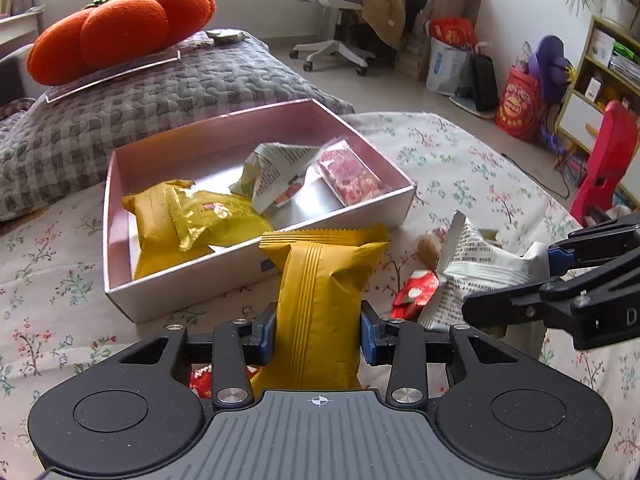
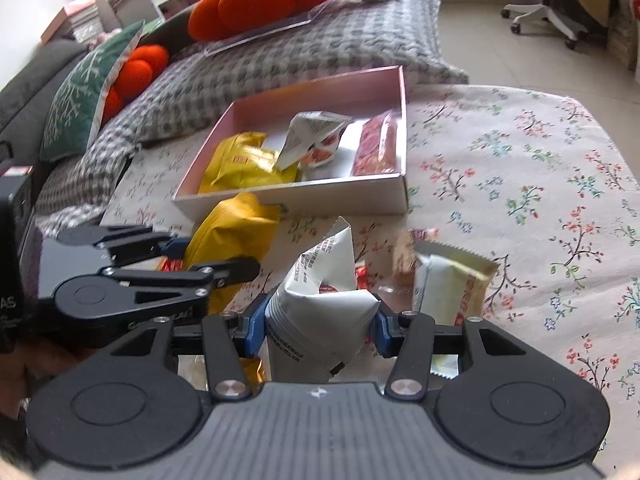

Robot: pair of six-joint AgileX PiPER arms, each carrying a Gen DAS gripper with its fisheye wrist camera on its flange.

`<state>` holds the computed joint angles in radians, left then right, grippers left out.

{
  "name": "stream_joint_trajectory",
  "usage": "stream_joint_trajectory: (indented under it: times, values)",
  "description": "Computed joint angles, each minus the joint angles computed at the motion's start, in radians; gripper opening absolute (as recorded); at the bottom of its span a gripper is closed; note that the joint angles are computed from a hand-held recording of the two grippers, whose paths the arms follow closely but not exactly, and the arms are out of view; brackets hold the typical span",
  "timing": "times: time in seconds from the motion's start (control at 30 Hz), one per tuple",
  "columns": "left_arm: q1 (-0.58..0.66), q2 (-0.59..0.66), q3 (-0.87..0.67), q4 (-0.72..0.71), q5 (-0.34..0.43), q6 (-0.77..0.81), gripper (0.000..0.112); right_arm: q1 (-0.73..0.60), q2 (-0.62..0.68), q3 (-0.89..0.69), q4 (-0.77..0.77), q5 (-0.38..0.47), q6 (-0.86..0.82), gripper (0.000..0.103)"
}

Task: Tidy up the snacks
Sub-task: 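Carry both packets into the pink box and open both grippers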

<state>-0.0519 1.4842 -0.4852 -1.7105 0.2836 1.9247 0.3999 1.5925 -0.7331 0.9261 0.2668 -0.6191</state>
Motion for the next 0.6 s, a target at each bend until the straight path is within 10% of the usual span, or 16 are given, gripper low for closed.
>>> stream_joint_trajectory:
  times: [0.6]
  values:
    - [0.199,0.028,-0.109,0.120,0.243,-0.322,0.037,-0.051,0.012,-0.017,0.466,-0.055,-0.303,0.047]
